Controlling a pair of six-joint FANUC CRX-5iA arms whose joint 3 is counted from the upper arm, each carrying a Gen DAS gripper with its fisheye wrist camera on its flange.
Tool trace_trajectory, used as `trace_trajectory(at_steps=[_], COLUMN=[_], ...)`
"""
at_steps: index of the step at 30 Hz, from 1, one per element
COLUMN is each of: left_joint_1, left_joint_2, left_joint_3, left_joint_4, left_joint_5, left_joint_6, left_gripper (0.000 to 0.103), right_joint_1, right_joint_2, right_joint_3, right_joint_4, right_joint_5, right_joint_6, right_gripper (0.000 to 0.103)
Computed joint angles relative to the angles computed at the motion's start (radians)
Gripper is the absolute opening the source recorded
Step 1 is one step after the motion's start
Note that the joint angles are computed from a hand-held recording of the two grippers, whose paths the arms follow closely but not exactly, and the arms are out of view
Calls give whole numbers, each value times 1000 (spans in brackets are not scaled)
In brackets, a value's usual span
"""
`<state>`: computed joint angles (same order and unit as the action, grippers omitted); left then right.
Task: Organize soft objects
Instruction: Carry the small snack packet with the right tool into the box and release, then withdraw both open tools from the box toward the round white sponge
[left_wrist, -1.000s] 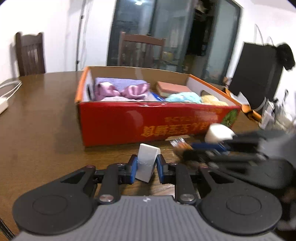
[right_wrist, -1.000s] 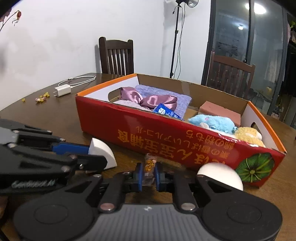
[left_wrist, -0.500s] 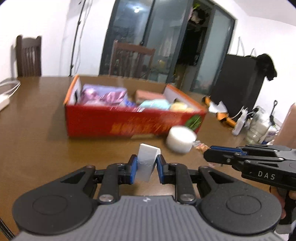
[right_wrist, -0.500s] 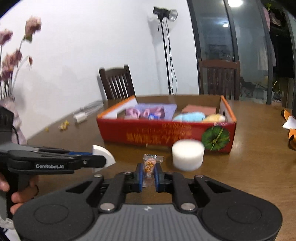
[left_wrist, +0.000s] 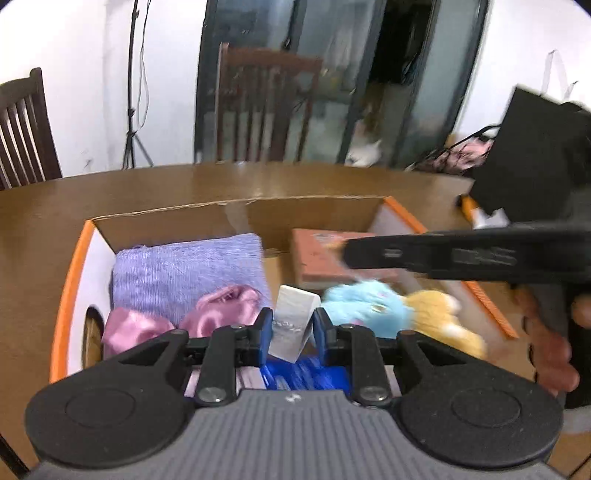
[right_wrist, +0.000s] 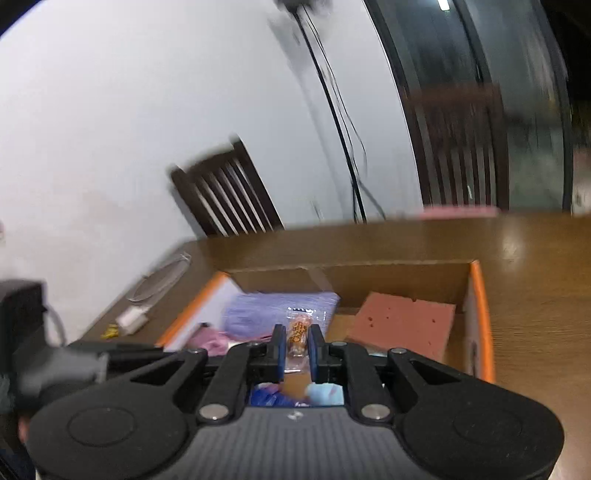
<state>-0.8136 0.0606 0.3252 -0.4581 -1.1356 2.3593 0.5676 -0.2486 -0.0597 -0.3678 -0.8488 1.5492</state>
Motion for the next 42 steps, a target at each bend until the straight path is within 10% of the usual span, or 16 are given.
trace_trajectory(at_steps=[6, 15, 21, 37, 42], left_joint_1=[49, 82, 46, -319, -537], left_joint_2=[47, 17, 5, -93, -118], left_joint_3=[19, -32, -1, 171, 87], left_joint_4=[50, 108, 67, -391, -586], left_joint_5=[-7, 15, -33, -338, -420], left_joint_6=[-80, -80, -61, 125, 342], left_gripper=[27, 46, 69, 84, 93], right_joint_1=[76, 111, 100, 226, 458], right_joint_2=[217, 197, 165, -221, -505], right_joint_3=[128, 83, 102, -53, -384], right_joint_4=[176, 273, 231, 489, 876], right_joint_5=[-50, -118, -148, -124, -17], right_joint_6=[-106, -151, -167, -312, -605], right_gripper=[12, 12, 36, 57, 67])
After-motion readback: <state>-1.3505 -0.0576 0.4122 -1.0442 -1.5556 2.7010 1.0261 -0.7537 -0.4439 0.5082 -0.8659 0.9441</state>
